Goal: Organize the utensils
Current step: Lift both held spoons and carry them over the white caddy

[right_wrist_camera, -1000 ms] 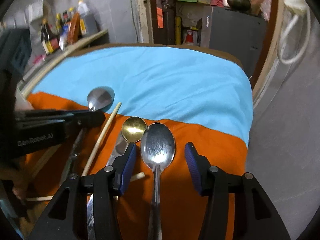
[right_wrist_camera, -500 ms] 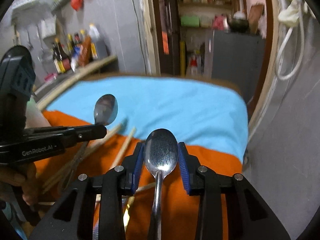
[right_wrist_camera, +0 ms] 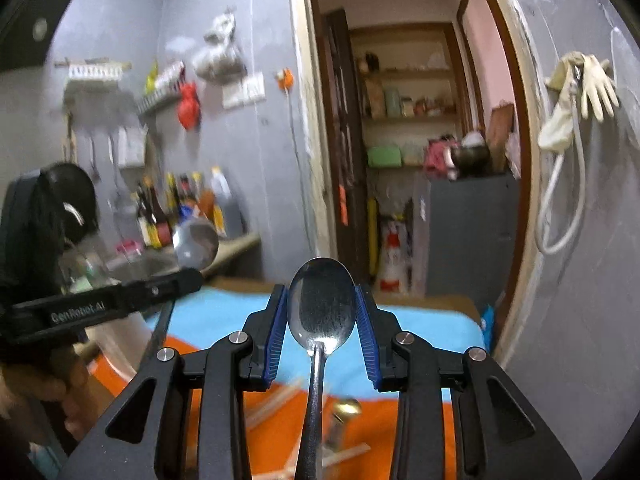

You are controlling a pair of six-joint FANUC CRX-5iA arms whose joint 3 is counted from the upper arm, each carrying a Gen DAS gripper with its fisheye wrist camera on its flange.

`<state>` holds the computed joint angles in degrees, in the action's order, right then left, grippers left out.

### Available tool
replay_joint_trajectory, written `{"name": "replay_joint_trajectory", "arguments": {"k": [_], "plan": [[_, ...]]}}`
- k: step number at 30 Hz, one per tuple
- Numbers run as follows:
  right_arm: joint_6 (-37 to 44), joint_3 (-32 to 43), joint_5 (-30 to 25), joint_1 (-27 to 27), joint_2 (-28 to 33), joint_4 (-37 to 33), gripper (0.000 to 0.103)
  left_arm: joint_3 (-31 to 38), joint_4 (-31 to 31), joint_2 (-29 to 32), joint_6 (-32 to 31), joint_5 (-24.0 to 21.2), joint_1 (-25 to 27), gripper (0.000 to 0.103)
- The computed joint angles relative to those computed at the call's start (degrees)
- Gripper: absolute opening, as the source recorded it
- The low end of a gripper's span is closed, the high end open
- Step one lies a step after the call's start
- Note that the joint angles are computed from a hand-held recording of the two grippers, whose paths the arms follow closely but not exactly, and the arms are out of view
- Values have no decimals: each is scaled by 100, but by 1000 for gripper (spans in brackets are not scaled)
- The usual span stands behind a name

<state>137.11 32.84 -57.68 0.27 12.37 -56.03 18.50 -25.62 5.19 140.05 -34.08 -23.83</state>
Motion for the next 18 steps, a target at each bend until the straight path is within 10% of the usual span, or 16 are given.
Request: {"name": "replay_joint_trajectory", "arguments": {"k": [18], "plan": [[217,-421,811,746,-472,-2282,31,-1170,-2811,-1967,2509,-641,77,0]]}}
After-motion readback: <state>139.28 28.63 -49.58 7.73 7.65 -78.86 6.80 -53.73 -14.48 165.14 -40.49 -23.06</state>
